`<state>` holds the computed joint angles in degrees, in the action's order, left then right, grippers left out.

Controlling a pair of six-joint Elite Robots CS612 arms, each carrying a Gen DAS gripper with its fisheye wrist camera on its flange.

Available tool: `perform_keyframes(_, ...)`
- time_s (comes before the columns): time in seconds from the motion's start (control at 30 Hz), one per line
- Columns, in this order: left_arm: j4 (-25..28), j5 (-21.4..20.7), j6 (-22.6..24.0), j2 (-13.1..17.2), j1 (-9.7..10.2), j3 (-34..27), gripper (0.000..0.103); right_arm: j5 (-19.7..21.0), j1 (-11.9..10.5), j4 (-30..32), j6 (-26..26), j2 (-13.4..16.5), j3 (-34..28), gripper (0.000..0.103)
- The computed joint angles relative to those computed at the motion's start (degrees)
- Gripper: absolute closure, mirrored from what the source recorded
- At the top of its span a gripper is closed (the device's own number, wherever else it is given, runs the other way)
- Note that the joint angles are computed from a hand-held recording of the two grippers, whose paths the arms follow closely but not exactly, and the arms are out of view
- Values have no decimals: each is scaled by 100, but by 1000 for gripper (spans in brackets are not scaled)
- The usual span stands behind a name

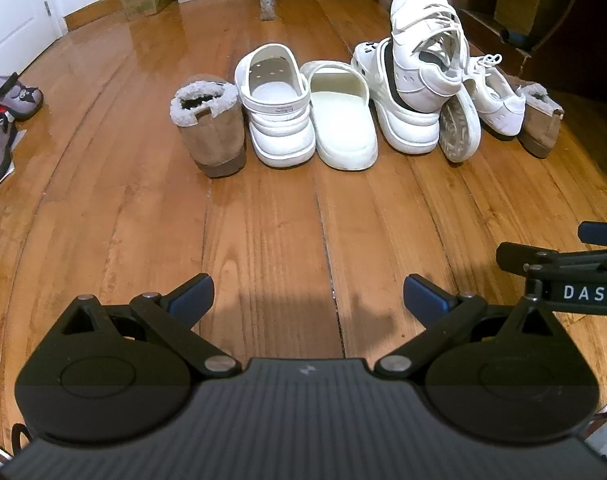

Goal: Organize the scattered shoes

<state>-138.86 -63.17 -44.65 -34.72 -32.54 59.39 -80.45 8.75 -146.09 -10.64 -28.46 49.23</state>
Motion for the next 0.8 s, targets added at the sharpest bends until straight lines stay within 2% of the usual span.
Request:
perform_keyframes(0.27, 256, -198, -88, 55, 45, -132, 0, -9, 1, 235, 11, 19, -80, 1)
perform_keyframes(0.57, 180, -302, -114, 49, 57, -90, 0, -122, 17, 126, 33, 17, -53, 1)
perform_keyframes(0.8, -94, -255, -85, 60, 61, -43, 0, -135, 17, 178, 7, 43, -123, 1)
